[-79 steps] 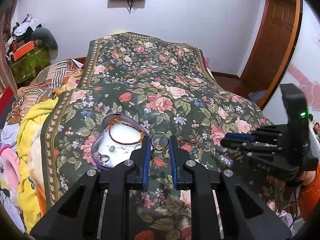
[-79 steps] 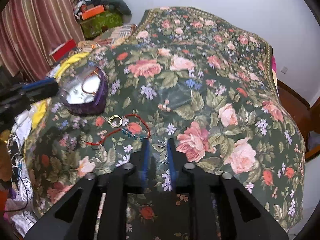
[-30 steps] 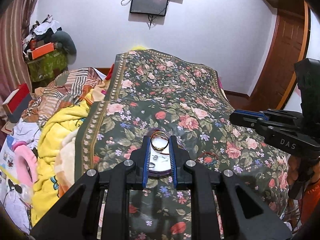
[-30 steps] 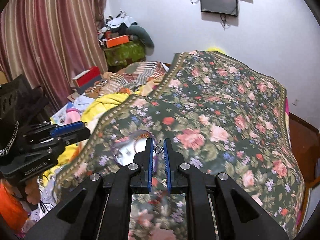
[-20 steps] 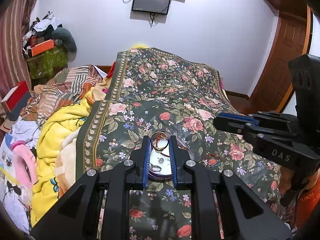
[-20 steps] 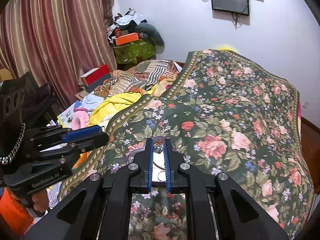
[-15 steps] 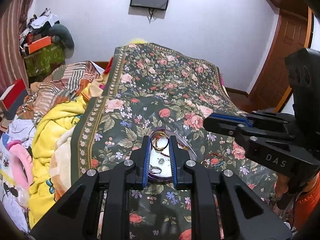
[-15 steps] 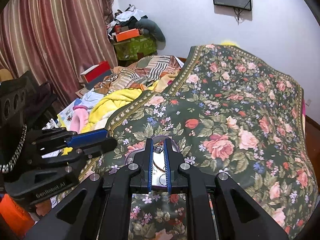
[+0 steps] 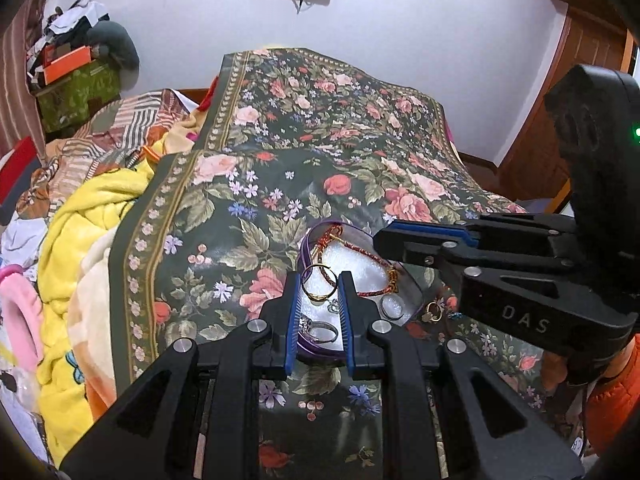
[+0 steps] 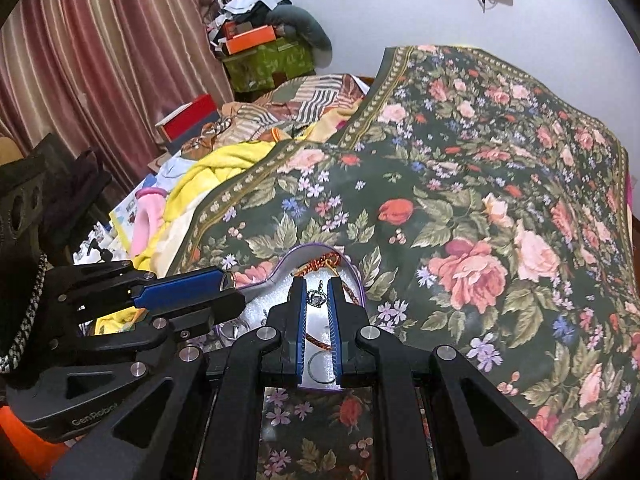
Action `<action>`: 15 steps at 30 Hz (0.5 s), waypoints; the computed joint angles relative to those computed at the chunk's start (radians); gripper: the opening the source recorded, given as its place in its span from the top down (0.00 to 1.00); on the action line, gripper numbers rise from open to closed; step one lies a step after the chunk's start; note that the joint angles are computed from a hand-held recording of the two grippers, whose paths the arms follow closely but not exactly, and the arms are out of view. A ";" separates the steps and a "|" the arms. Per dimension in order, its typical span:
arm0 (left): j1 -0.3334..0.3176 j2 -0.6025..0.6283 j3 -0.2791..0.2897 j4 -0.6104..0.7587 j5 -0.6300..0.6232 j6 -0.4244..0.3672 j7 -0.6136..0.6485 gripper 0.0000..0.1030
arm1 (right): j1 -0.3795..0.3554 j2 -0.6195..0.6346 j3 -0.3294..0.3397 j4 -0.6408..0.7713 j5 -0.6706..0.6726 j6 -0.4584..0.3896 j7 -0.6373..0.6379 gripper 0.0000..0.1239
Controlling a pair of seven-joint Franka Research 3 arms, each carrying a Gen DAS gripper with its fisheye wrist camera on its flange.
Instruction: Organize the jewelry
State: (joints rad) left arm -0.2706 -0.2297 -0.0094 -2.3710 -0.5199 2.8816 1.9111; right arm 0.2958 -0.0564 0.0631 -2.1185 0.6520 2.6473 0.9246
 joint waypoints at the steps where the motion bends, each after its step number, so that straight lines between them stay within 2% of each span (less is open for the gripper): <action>1: 0.000 0.002 0.000 0.000 0.000 0.000 0.001 0.83 | 0.000 0.004 0.000 0.001 -0.002 -0.005 0.000 0.93; 15: 0.014 -0.002 -0.019 -0.008 0.035 -0.018 -0.025 0.83 | -0.005 0.006 0.001 -0.011 -0.018 -0.038 -0.001 0.92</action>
State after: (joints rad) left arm -0.2564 -0.2320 -0.0280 -2.3789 -0.4849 2.8637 1.8857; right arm 0.2905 -0.0503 0.0641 -2.1292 0.6338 2.6094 0.9232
